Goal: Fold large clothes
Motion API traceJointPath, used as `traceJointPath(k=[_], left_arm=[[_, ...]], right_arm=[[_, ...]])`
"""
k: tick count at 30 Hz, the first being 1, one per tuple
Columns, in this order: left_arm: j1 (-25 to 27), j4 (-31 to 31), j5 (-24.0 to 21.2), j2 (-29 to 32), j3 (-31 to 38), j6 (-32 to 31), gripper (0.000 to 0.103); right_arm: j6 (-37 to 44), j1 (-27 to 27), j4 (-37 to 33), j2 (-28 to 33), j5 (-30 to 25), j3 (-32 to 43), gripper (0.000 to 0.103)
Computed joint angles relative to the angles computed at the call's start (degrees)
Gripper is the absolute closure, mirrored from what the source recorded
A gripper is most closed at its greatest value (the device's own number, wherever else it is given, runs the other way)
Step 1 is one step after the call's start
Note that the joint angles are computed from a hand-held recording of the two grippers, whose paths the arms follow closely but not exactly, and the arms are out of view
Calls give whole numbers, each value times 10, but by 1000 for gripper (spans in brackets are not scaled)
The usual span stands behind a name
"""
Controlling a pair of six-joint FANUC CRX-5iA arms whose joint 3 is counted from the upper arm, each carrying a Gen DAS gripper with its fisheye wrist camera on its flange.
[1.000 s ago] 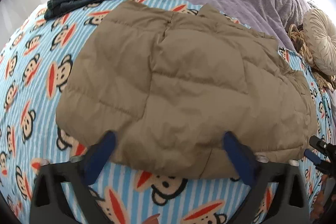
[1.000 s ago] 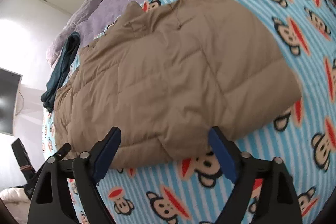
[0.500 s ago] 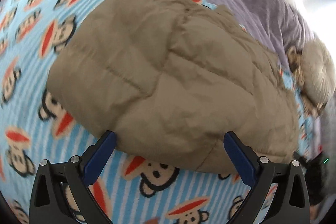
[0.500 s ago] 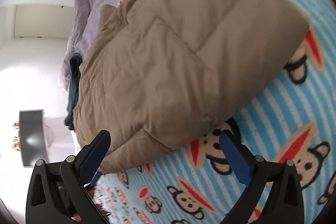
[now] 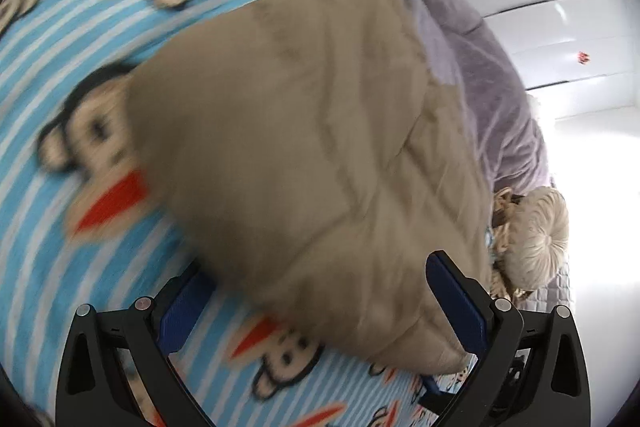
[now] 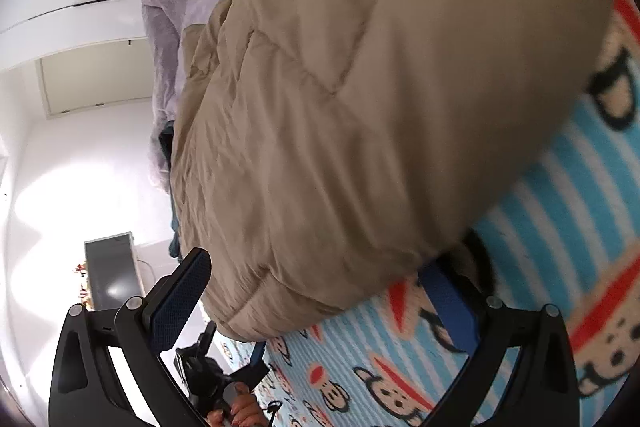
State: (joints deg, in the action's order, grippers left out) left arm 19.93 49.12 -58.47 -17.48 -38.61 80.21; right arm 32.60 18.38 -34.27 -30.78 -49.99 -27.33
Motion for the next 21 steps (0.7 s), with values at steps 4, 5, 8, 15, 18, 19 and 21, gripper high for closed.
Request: traceJointPath(k=[4, 5, 8, 15, 18, 19, 21], left_arm=[[-26, 25, 41, 42, 18, -14, 0], [-30, 29, 48, 48, 19, -13, 0], [-43, 46, 78, 63, 16, -3, 0], [-49, 75, 94, 62, 5, 1, 68], [-40, 92, 87, 42, -2, -20, 81], [-40, 81, 84, 36, 5, -23, 82], [-42, 67, 76, 26, 16, -35, 83]], right_arm=[[35, -16, -38, 21, 28, 4, 0], [43, -21, -48, 26, 36, 4, 0], [70, -35, -83, 45, 63, 4, 0], [37, -24, -75, 56, 83, 3, 17], [24, -43, -94, 47, 59, 1, 59], [21, -43, -95, 40, 65, -3, 67], [14, -34, -81, 31, 70, -4, 72]])
